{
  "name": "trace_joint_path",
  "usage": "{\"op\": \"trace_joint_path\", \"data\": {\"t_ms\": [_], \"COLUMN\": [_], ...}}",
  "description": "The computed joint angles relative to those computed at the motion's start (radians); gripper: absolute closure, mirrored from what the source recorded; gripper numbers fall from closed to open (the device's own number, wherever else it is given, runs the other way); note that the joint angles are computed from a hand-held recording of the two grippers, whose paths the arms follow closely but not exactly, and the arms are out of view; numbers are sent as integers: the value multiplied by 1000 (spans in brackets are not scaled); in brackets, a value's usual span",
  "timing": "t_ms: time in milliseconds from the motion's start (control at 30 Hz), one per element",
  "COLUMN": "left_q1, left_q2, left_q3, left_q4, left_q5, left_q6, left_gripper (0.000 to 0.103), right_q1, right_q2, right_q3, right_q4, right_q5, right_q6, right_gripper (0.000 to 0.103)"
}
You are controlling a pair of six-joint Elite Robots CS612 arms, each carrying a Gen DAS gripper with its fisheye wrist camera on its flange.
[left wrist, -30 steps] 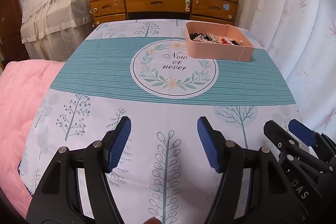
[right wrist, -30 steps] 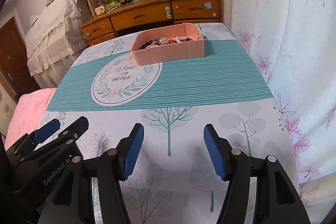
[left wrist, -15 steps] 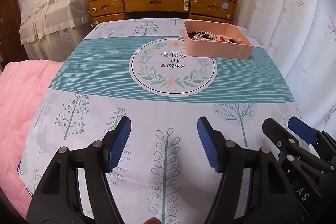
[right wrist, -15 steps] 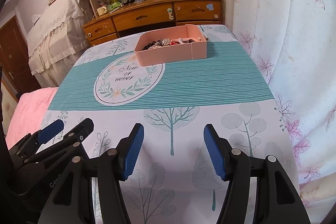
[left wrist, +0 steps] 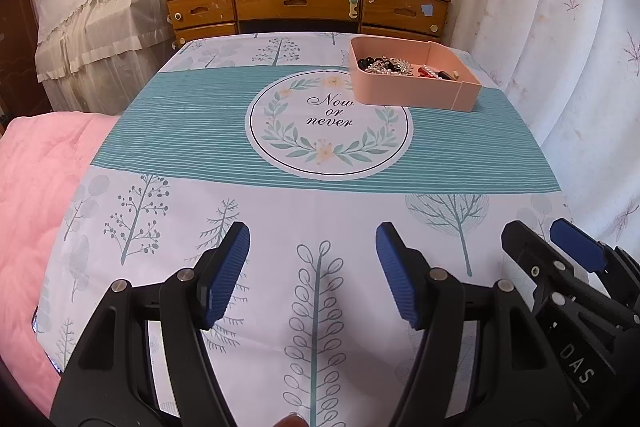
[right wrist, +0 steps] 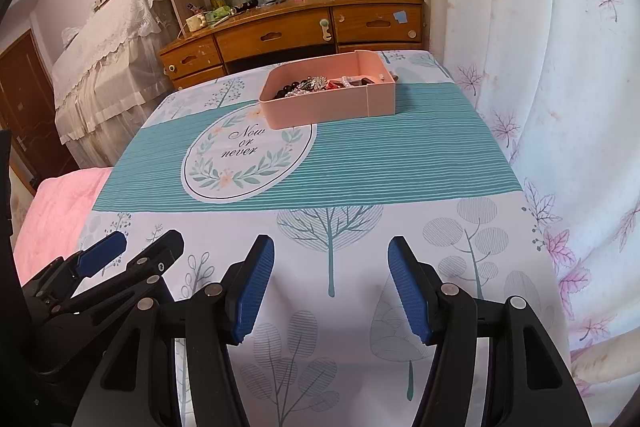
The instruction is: Organize jewelry
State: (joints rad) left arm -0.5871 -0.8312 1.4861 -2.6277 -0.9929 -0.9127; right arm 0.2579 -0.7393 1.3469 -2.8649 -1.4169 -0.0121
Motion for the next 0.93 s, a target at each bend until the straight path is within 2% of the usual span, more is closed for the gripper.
{"op": "trace_joint_path", "data": {"t_ms": [600, 933], "left_q1": [3, 6], "left_q2": [2, 0], "left_q3": [9, 16], "left_q4": [-19, -15], "left_q5": [-33, -44], "left_q6": [22, 8], "left_gripper": [40, 40], "right_q1": [1, 0], "right_q2": [-5, -3], "right_q3": [13, 14], "right_q4": [-2, 3], "right_q5": [0, 1], "right_q6": [3, 6], "right_gripper": [43, 43]}}
